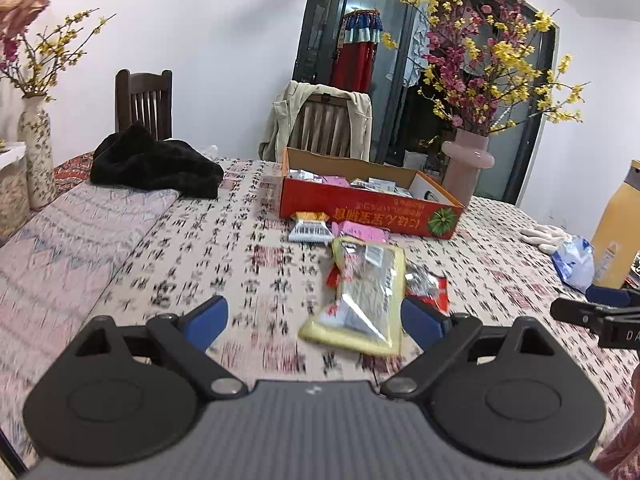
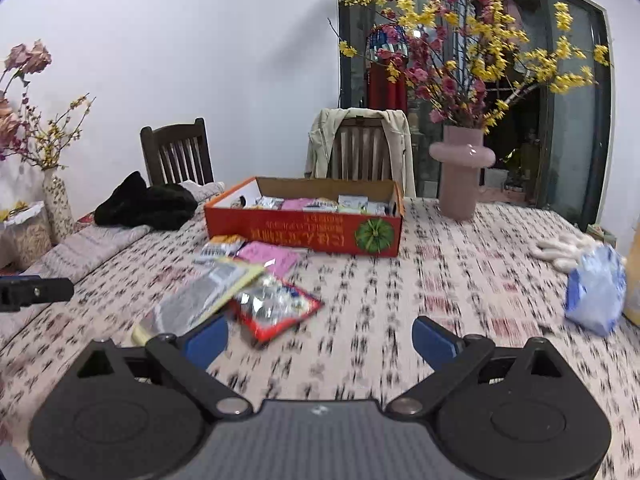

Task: Organize snacks
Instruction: 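Withdraw both grippers from the box toward the remaining packets, then grasp silver packet with yellow edges with left gripper while right gripper reaches toward cracker packet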

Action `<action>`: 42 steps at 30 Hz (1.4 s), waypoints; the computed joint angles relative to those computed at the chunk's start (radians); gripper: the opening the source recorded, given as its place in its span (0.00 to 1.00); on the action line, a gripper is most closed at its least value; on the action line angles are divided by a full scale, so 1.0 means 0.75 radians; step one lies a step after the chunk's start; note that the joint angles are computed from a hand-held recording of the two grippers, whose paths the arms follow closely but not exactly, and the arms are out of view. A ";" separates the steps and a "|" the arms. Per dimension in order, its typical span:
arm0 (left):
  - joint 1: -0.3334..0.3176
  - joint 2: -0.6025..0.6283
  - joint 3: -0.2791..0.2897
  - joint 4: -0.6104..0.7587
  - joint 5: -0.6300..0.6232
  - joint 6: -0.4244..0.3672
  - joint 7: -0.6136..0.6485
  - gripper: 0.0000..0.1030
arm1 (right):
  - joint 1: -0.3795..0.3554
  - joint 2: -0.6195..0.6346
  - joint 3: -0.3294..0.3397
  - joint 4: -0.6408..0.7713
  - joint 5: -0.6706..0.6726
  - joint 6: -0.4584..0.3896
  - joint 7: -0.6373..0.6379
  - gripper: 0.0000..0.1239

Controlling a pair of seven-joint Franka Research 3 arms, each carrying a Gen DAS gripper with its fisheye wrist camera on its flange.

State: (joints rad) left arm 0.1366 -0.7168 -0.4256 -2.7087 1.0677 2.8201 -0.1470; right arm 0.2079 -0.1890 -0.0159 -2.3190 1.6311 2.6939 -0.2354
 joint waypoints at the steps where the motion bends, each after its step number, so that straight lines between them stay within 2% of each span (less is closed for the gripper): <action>1: -0.022 -0.022 -0.003 -0.017 -0.014 -0.012 -0.001 0.92 | -0.003 -0.020 -0.004 -0.027 0.001 -0.007 -0.005 0.80; 6: -0.094 -0.061 -0.018 -0.058 -0.082 -0.054 0.018 0.92 | -0.006 -0.099 -0.006 -0.137 0.047 0.019 -0.071 0.83; 14: -0.100 -0.060 -0.053 -0.064 -0.084 -0.030 -0.003 0.92 | -0.015 -0.170 -0.025 -0.214 0.022 -0.029 -0.075 0.83; 21: -0.037 0.030 -0.046 -0.017 -0.046 0.038 -0.014 0.92 | -0.005 -0.116 -0.012 -0.167 0.006 -0.003 -0.045 0.83; 26: 0.114 0.263 -0.081 0.155 0.141 0.148 -0.066 0.93 | 0.008 -0.041 0.005 -0.101 -0.027 0.028 -0.004 0.82; 30: 0.150 0.480 -0.055 0.309 0.310 0.178 -0.118 0.93 | 0.012 0.015 0.009 -0.045 -0.053 0.043 0.022 0.81; 35: 0.106 0.714 0.018 0.471 0.343 0.111 -0.033 0.92 | 0.011 0.115 0.022 0.059 -0.086 0.096 0.088 0.79; 37: 0.072 0.786 0.051 0.514 0.290 0.057 0.053 0.92 | 0.009 0.155 0.027 0.104 -0.104 0.099 0.115 0.78; 40: 0.026 0.836 0.111 0.521 0.224 0.059 0.126 0.92 | 0.010 0.223 0.044 0.173 -0.160 0.112 0.168 0.78; 42: 0.001 0.812 0.145 0.496 0.262 0.063 0.088 0.92 | 0.016 0.264 0.061 0.217 -0.196 0.127 0.181 0.78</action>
State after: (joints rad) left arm 0.1375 -0.1079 -0.3167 -2.3366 1.2641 2.8674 -0.0811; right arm 0.2196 0.0093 0.0300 -2.1561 1.4839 2.7895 -0.0993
